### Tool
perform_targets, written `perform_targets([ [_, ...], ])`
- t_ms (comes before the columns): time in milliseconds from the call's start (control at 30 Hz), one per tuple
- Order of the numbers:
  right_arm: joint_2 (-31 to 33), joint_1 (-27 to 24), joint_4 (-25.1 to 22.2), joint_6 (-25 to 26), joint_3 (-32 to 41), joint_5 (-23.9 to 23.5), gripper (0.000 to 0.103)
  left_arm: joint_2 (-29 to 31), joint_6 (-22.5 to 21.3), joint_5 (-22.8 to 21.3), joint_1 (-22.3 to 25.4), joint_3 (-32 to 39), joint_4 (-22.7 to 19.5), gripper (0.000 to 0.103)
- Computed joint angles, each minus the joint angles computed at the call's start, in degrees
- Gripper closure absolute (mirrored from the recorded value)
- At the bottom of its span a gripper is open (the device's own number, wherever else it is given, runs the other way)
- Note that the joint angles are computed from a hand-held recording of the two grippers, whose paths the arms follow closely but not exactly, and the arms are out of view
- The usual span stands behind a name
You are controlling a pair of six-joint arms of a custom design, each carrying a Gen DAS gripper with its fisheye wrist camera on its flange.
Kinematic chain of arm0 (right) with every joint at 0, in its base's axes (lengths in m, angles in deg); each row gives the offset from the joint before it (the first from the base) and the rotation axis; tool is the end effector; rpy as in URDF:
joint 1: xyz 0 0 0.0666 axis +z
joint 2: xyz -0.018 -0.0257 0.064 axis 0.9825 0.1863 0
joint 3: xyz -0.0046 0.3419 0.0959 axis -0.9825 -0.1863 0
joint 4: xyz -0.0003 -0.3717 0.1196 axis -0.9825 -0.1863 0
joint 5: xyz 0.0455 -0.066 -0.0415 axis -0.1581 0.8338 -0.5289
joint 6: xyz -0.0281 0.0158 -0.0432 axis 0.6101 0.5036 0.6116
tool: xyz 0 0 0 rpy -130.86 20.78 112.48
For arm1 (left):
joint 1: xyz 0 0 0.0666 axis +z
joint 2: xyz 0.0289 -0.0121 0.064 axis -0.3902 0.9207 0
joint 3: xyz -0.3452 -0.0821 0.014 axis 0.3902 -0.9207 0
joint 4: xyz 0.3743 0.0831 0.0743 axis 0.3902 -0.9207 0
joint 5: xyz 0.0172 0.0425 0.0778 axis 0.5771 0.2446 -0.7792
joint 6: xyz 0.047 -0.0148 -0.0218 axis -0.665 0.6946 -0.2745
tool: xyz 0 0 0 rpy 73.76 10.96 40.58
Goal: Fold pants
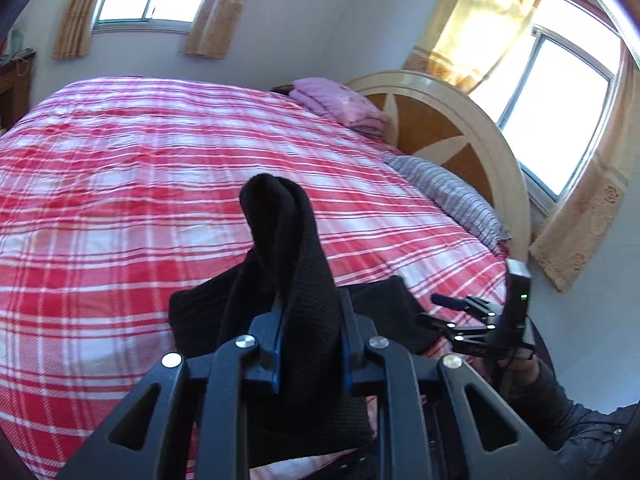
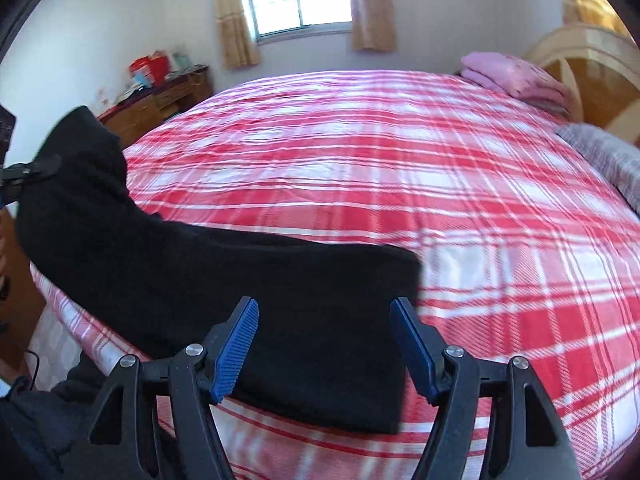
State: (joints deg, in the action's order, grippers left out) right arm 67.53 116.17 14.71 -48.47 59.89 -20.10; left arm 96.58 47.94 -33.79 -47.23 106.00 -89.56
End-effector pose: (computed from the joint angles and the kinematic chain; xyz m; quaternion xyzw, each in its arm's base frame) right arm 0.3499 0.2443 0.4655 0.0386 0.9242 0.0284 0.3790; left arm 0.4613 -0.2280 0.5423 0.2515 0.8497 -0.3310 0.3243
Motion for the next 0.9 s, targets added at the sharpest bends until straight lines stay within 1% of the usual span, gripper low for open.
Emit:
perform_targets([
  [167,-3.5,-3.7,1.3,-3.7,-3.3,-1.1,0.033,5.2,-1.9,-1.1,-4.4,9.0,-4.0,0.081],
  [267,-4.7,-5.6,1.7,-5.8,-4.5,-1.3,0.033,9.8,-3.4,-2.1,-7.4,15.2,-7.4,0.081],
  [333,-5.5,-6.8,1.6,-7.2,-5.2,-1.2,0.033,12.4,-4.6,-3.2,-9.0,18.0,-9.6,0.081],
  [433,-6.2,-8.2,2.0,-8.3,-6.1,-1.9,0.033,15.9,-6.3,-6.2,-11.6,20.5,-11.9,0.081],
  [533,-6.4,-8.9,2.2,-8.6,-6.5,-2.5,0.033,18.5,-6.6,-7.4,-13.3,21.4,-13.3,0.081],
  [700,-6.4,-9.3,2.7,-8.3,-6.8,-3.1,0.033,20.7,-6.3,-8.6,-16.2,20.6,-13.2,0.081],
  [733,-6.4,-9.3,2.9,-8.3,-6.9,-3.3,0.033,21.4,-6.5,-9.2,-16.7,21.3,-13.4,0.081],
  [767,-6.6,-9.3,3.6,-8.2,-7.2,-4.2,0.033,21.1,-6.9,-10.1,-17.3,20.3,-12.2,0.08],
  [867,-7.8,-10.2,7.1,-8.4,-9.1,-9.5,0.033,20.8,-7.5,-11.0,-18.4,18.8,-10.6,0.077],
  [900,-8.2,-10.5,8.0,-8.5,-9.5,-11.0,0.033,19.2,-7.3,-10.8,-18.5,16.5,-8.8,0.075],
])
